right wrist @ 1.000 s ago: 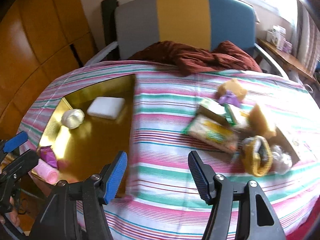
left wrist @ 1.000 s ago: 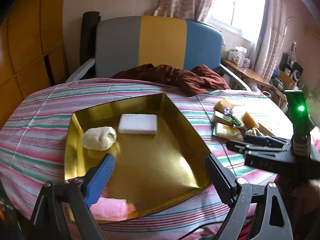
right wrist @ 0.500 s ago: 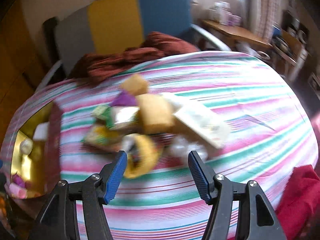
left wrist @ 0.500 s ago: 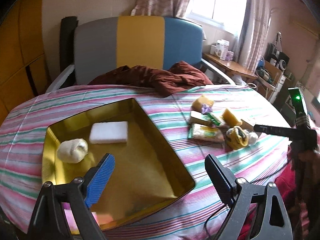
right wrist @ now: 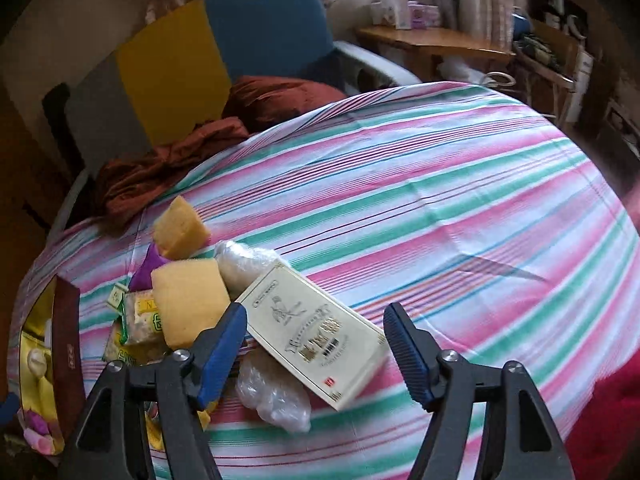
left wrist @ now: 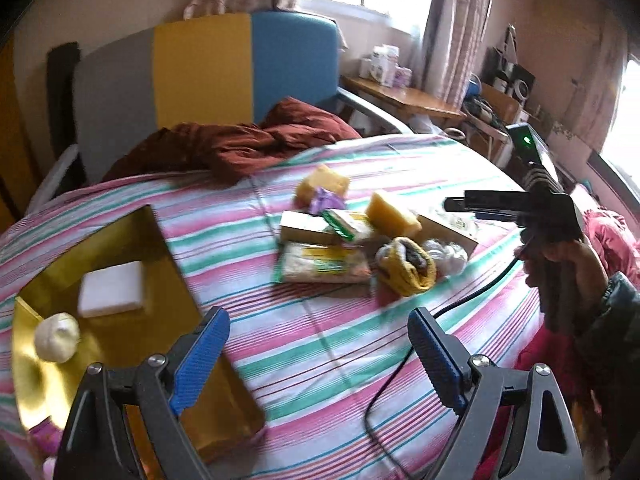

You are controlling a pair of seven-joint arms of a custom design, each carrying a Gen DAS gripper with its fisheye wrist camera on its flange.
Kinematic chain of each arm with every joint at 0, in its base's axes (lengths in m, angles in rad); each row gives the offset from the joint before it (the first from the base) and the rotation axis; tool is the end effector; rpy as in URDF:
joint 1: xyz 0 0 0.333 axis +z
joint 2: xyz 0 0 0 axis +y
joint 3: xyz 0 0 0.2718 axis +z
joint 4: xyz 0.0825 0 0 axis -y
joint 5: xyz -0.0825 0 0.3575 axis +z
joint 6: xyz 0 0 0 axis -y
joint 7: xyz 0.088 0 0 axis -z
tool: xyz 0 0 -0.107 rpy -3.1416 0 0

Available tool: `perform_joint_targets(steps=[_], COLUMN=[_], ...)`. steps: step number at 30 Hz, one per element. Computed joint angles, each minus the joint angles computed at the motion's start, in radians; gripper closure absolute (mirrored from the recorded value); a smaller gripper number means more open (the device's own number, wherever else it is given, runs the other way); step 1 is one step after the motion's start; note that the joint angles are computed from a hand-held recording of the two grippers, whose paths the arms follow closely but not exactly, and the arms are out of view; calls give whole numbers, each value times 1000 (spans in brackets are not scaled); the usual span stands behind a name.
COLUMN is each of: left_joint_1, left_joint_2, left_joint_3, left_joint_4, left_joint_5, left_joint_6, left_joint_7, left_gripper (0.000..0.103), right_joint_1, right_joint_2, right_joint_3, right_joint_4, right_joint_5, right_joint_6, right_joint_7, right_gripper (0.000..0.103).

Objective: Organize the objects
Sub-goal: 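Grasp the yellow sock with left tool while right tool grasps cream box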

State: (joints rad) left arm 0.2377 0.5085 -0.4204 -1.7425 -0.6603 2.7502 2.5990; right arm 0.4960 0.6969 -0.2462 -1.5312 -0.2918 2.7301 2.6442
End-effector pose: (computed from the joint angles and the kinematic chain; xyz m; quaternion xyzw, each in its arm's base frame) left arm 0.6551 -0.0635 0.3309 -0.4539 0.8126 -0.3469 0.1155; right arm 0.6657 0.2148 0.2919 -0.4927 0.8190 -0.1876 0.2263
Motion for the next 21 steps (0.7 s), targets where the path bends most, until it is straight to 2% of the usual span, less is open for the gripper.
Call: perform_joint_targets(steps=[2,5,8,11,16,21], left_joint_1=[-22,-61,-83,-94,-140,-184], left_joint_2=[32,87,136,191,273,322], left_joint_3=[10,32,35,26,36,31], left_joint_4=[41,116,181,260,376,437], left_joint_5=[26,89,134,162,225,282], left_joint_6=[-26,-76,-113,-177,-231,-231], left_joint_7=[-31,-109,-167,-217,-297,-328], left_gripper=[15,18,18,20,23,24], right_joint_1=[-23,-19,-25,-10,-6,-16], right_joint_2=[15,33,56,73,65,67], right_joint_3=[26,24,38,28,24,36], right_joint_4=[19,51,94,129,117,125], right_joint_5=[17,14,25,4,-23,-24], right_joint_6=[1,-31,-90,-151,-162,-169], right_joint_7=[-42,-81,-118,-118,-93,-96], right_gripper=[30,26,26,26,29,30])
